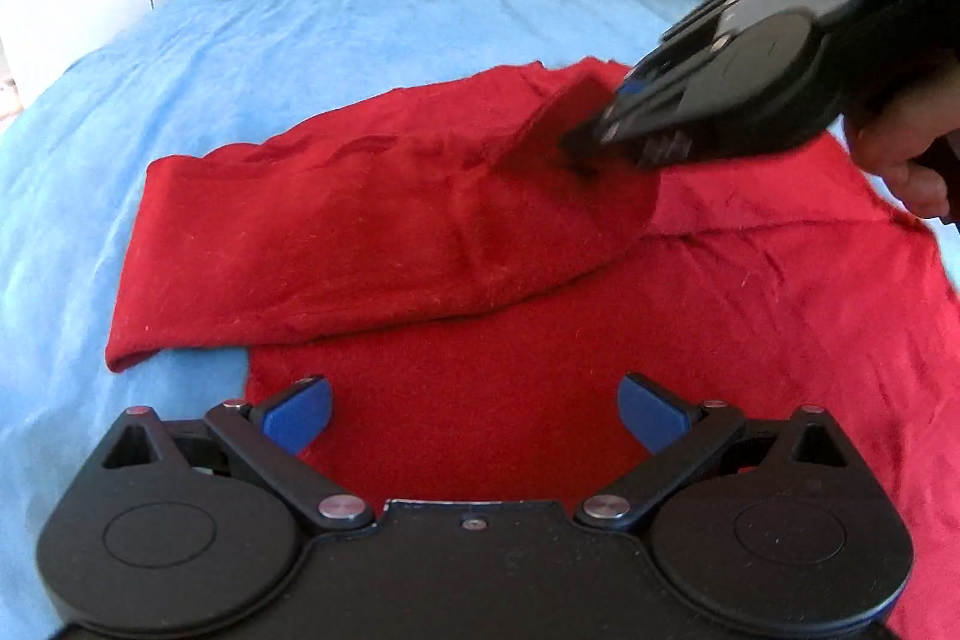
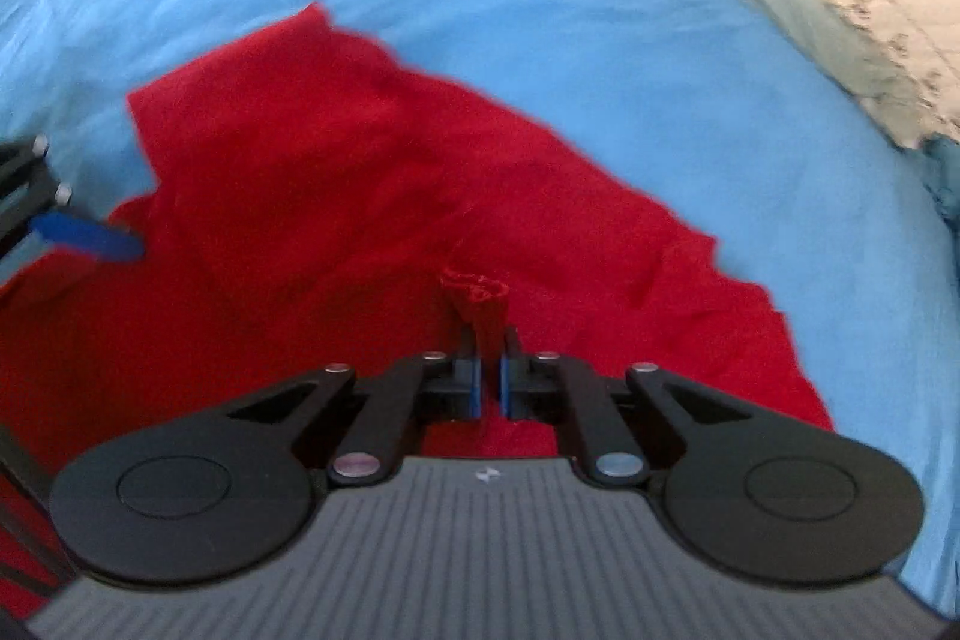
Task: Fold small clothes
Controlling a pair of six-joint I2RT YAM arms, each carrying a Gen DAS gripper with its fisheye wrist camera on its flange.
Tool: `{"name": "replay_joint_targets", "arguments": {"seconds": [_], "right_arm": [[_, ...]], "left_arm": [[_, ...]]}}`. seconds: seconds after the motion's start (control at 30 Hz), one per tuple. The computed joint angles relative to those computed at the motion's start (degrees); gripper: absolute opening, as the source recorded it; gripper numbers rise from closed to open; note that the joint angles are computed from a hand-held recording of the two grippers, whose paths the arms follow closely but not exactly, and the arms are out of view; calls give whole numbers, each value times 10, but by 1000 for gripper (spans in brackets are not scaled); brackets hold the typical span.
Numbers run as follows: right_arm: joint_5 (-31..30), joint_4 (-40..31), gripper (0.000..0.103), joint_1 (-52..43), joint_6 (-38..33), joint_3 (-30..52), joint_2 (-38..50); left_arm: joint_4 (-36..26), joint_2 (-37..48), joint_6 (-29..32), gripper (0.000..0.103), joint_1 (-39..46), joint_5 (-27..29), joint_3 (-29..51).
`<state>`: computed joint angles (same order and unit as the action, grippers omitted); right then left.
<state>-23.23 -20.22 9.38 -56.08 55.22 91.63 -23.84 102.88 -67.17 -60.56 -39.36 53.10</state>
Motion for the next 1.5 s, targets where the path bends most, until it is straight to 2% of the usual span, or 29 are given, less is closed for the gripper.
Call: {"name": "replay_joint_targets", "arguments": {"seconds": [0.2,0.3,0.4,0.6,0.83,0.97,1.07,1.1,1.17,1.23,1.3,1.37,1.43,1.5], "right_arm": [[-87,-19,20,-101,96,69,-4],[-125,-1,20,-164,151,94,5],[-153,-14,20,-223,167,126,38],[-124,27,20,-268,187,124,107],[-156,79,20,-314,269,154,135],[-130,81,20,-321,260,150,164],[-145,84,22,-337,250,140,187],[-154,85,24,-343,247,138,194],[-142,109,40,-347,245,119,196],[-113,152,88,-353,252,94,188],[-93,245,97,-359,270,36,156],[-126,313,103,-367,251,-3,140],[-157,299,103,-362,202,-1,142],[-178,245,103,-350,154,23,160]], "left_arm": [[29,-34,-29,103,-1,2,-33],[29,-42,-34,103,5,12,-36],[20,-39,-27,103,9,20,-27],[37,-39,25,103,26,48,-25],[48,-50,35,103,33,54,-38],[38,-69,32,103,30,52,-45],[49,-66,47,103,40,49,-40],[51,-67,54,103,45,48,-36],[59,-71,72,103,57,45,-30],[64,-72,95,103,74,41,-18],[80,-73,123,103,91,36,-11],[97,-64,150,103,109,30,0],[104,-43,172,103,129,22,18],[107,-15,174,103,155,28,33]]}}
